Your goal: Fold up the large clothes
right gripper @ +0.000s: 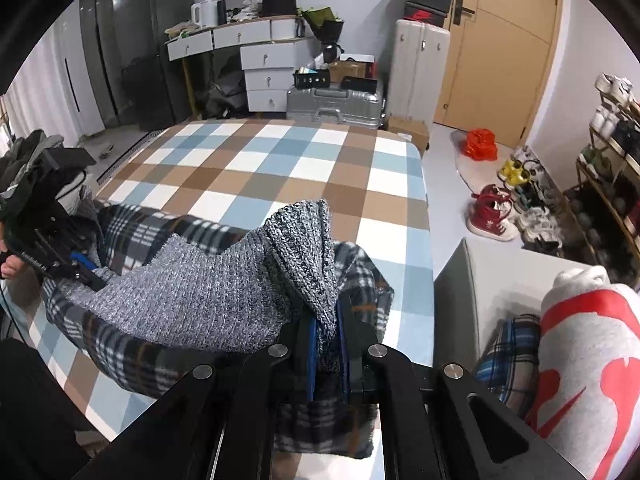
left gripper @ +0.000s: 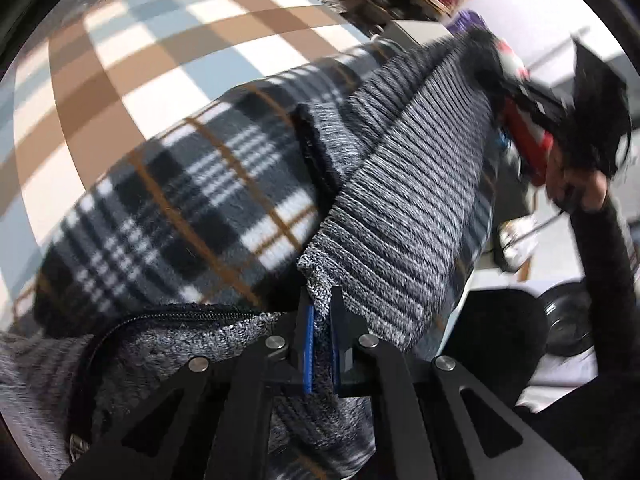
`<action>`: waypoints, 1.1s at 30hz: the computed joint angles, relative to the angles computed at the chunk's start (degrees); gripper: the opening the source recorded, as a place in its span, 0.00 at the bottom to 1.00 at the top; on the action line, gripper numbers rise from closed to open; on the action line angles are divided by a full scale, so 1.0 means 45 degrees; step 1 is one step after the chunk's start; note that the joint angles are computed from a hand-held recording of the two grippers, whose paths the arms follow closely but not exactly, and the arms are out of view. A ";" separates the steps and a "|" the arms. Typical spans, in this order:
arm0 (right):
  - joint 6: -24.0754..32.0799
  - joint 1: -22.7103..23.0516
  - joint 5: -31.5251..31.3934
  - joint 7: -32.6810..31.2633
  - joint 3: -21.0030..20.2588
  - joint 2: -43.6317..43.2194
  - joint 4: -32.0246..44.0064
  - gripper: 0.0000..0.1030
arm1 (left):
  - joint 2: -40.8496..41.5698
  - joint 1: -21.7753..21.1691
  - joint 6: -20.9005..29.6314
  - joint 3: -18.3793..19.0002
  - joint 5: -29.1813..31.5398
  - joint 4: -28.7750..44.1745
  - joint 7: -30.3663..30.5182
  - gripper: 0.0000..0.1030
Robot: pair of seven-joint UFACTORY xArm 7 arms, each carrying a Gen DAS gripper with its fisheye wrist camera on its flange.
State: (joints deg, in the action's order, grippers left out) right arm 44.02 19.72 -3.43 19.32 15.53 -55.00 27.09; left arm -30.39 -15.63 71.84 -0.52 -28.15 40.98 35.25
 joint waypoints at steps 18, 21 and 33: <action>-0.0209 -0.1196 -0.1716 0.1890 0.1422 -0.0248 0.0319 0.08 | -0.3034 0.0396 -0.3779 -0.1360 0.2494 -0.1125 -0.5308 0.01; -0.0302 -0.1485 -0.2029 0.2197 0.1487 0.0103 0.0478 0.08 | -0.2786 0.0281 -0.4047 -0.1221 0.3062 -0.0789 -0.5751 0.01; -0.0806 -0.1947 -0.2038 0.2932 0.0548 0.3304 0.0985 0.08 | 0.0368 0.0636 -0.5610 -0.2008 0.5620 0.0436 -0.7473 0.01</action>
